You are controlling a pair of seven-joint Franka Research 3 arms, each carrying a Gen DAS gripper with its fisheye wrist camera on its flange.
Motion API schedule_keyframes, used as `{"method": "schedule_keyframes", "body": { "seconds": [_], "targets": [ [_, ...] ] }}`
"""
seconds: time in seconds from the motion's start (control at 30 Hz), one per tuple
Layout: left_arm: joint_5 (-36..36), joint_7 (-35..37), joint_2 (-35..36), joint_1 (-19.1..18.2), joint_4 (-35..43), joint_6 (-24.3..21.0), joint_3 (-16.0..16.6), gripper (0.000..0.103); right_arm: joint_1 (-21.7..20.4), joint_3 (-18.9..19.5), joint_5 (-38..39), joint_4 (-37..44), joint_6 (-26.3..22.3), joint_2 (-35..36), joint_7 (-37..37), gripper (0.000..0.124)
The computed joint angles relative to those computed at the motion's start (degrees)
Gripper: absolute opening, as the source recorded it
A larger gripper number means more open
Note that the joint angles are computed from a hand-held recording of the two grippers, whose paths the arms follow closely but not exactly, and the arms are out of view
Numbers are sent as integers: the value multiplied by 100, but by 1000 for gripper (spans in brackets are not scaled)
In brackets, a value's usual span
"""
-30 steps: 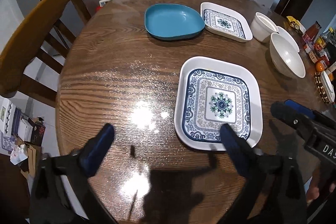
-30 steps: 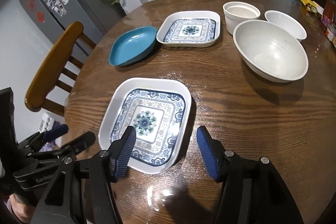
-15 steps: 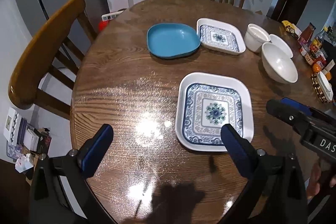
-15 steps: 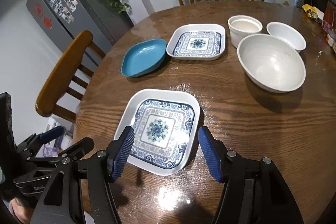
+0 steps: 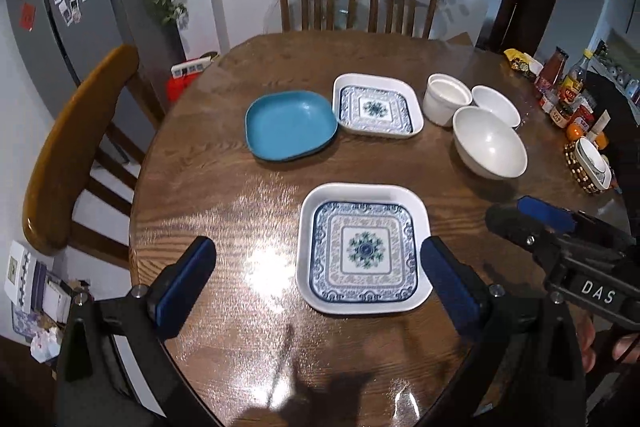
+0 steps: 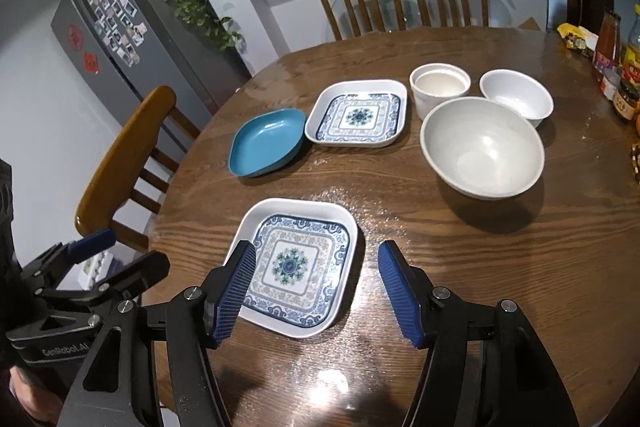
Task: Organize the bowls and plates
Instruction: 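Slide the held plate toward the person with both grippers, then open them, then move both grippers to the rim of the teal shallow dish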
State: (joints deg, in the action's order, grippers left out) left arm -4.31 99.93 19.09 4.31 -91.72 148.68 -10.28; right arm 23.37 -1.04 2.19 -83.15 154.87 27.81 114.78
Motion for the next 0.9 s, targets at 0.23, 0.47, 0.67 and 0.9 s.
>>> {"method": "schedule_keyframes", "body": {
  "seconds": [0.23, 0.47, 0.67, 0.9],
  "targets": [
    [69, 8, 100, -39, 296, 83, -11, 102, 48, -129, -213, 4, 34, -122, 140, 65],
    [40, 115, 280, -38, 791, 74, -95, 102, 2, -139, -305, 357, -50, -37, 139, 65],
    [41, 192, 512, -75, 1299, 38, -144, 102, 7, -220, -432, 762, -178, 98, 228, 65],
    [124, 209, 824, -164, 1995, 73, -169, 102, -23, -264, -531, 1375, -374, 357, 214, 65]
  ]
}}
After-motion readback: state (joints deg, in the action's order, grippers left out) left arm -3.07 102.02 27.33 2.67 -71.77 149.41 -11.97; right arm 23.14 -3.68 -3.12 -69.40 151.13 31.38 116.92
